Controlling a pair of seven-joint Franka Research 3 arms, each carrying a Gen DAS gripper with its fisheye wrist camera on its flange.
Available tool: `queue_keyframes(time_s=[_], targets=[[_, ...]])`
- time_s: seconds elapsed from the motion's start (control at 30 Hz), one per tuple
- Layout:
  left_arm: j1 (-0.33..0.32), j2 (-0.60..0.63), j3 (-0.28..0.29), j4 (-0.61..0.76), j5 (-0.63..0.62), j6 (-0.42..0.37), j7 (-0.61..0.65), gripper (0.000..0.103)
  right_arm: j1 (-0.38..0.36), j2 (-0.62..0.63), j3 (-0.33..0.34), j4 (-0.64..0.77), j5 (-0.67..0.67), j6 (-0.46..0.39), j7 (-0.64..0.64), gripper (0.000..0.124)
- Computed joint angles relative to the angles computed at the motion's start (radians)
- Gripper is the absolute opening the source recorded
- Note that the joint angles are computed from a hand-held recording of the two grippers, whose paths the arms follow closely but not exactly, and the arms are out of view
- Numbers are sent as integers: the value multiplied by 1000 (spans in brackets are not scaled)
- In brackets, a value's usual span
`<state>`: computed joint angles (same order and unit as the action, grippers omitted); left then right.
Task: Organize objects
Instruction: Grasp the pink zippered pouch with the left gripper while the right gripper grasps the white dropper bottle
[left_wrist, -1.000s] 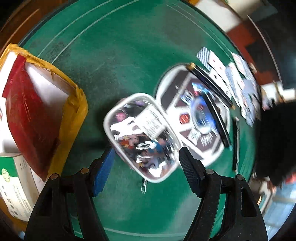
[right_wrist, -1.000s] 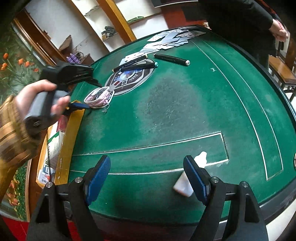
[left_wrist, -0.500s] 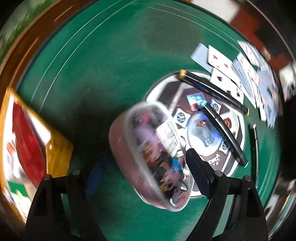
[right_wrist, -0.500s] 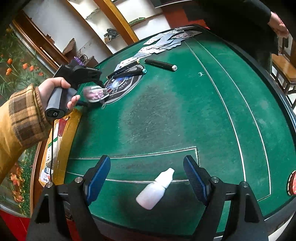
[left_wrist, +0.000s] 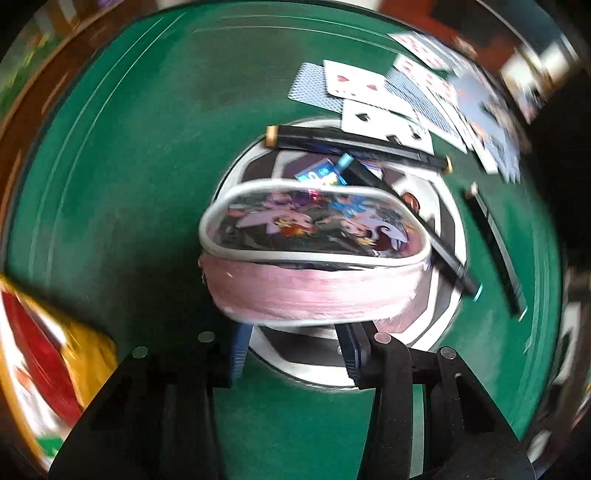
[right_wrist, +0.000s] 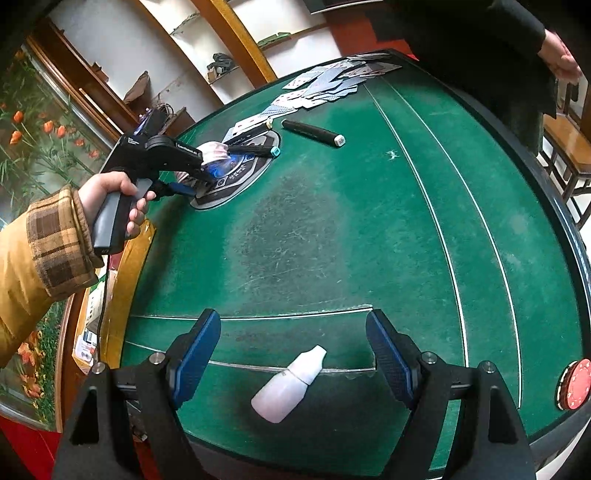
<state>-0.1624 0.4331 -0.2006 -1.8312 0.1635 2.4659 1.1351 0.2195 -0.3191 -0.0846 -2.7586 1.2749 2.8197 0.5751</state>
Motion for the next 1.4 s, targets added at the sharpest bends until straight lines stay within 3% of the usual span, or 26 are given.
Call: queue_keyframes(time_s=[0.1,0.23,0.37,0.43,0.5,0.63,0.83,0.97,1.13,1.2,1.23,1.27,1.3,1.33,1.4], targets=[[2,-16,-2,-21,17,23,34,43,7,0,7,2,5,8,3,81],[-9,-58,11,-86,120,91,116,61,18,-8,14,-1,15,19,6,81],[102,-91,-80,-109,-167,32,273,62,24,-6,15,0,17,33,16,81],[115,-118,-82,-129,-277,48,255,73,27,-6,13,1,25,36,13,81],[109,-111,-56,-110,-340,59,154,78,31,-6,12,1,45,46,2,81],[78,-41,-14,-18,-360,43,-108,78,31,-13,9,-3,68,45,-20,81],[7,81,40,160,-207,-75,-429,78,15,-23,-7,-16,132,42,-95,81],[-8,105,55,202,-114,-82,-533,79,-16,-13,-19,-6,181,7,-155,81],[-10,202,27,362,-34,-210,-405,82,-59,22,-19,23,206,-40,-196,81],[-32,273,20,484,13,-318,-295,82,-70,31,-12,31,204,-50,-200,81],[-52,318,18,555,44,-382,-206,91,-74,33,-9,34,202,-53,-203,81],[-61,337,11,591,58,-409,-142,91,-78,34,-6,35,200,-56,-205,81],[-79,345,19,614,83,-434,-97,90,-81,32,-3,35,193,-59,-202,81],[-93,340,27,614,100,-447,-73,82,-83,31,0,33,186,-59,-199,81],[-79,297,19,549,75,-404,-53,67,-83,29,7,30,169,-53,-185,81]])
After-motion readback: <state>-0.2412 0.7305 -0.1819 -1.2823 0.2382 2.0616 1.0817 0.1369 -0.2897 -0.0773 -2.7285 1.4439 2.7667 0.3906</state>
